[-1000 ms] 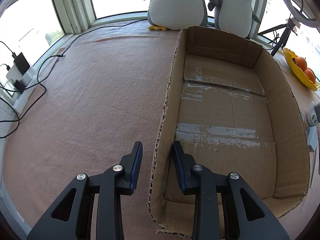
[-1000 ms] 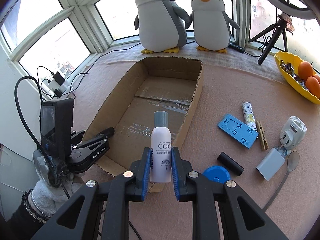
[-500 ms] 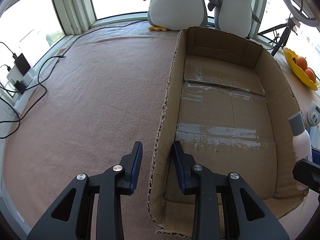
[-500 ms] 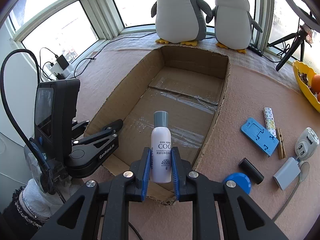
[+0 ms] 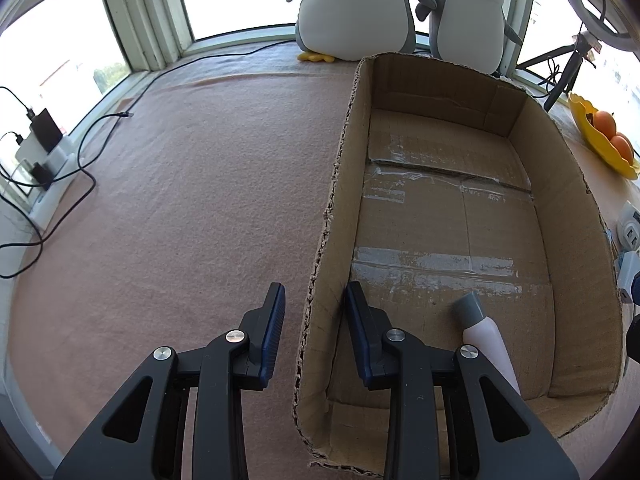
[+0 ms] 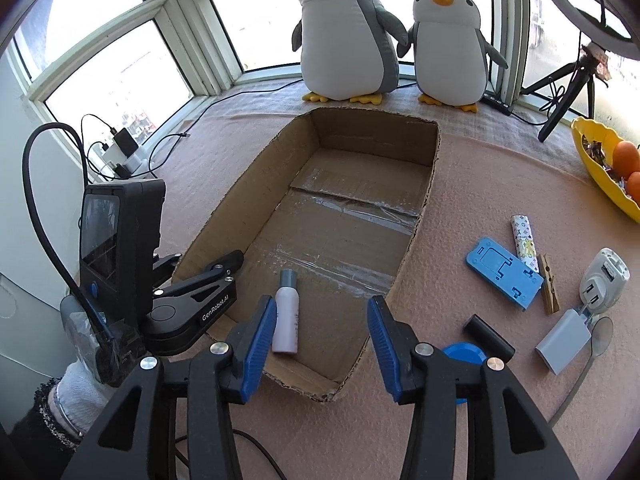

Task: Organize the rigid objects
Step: 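Carry the white lotion bottle with the right tool into the box and release, then reach the right tool to the grey spoon handle and close on it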

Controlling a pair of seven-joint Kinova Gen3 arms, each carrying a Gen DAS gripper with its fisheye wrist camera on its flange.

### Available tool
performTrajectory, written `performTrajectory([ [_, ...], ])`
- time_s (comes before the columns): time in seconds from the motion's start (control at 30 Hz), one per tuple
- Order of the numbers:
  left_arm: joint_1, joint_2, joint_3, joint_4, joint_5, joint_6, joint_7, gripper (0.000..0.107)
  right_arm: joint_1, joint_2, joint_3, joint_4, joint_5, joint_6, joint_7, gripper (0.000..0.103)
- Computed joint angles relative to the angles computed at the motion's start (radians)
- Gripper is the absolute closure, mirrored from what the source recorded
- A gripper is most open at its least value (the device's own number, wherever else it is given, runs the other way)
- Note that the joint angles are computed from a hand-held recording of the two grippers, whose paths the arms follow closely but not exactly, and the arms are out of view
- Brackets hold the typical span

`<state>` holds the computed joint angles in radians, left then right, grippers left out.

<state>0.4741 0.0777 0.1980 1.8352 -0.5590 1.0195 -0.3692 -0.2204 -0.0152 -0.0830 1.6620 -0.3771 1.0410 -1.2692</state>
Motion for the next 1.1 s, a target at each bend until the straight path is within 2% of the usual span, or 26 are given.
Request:
performTrajectory([
  [0.43, 0.003, 0.003, 0.000, 0.002, -0.007, 0.001, 0.006, 0.078, 0.135, -0.064, 0.113, 0.042, -0.044, 0.031, 0.017, 0.056],
  [0.63, 0.003, 0.002, -0.001, 0.003, -0.007, -0.001, 0.007, 0.078, 0.216, -0.081, 0.157, 0.070, 0.010, 0.004, -0.019, 0.056],
  [0.77, 0.003, 0.003, 0.000, 0.003, -0.008, -0.001, 0.007, 0.078, 0.257, -0.052, 0.199, 0.083, 0.029, -0.013, -0.020, 0.056],
  [0.87, 0.003, 0.003, 0.000, 0.003, -0.009, 0.000, 0.008, 0.078, 0.289, -0.031, 0.176, 0.091, 0.103, -0.056, -0.057, 0.057],
  [1.1, 0.003, 0.002, 0.000, 0.006, -0.010, -0.001, 0.009, 0.078, 0.310, 0.047, 0.159, 0.065, 0.140, -0.067, -0.061, 0.057],
])
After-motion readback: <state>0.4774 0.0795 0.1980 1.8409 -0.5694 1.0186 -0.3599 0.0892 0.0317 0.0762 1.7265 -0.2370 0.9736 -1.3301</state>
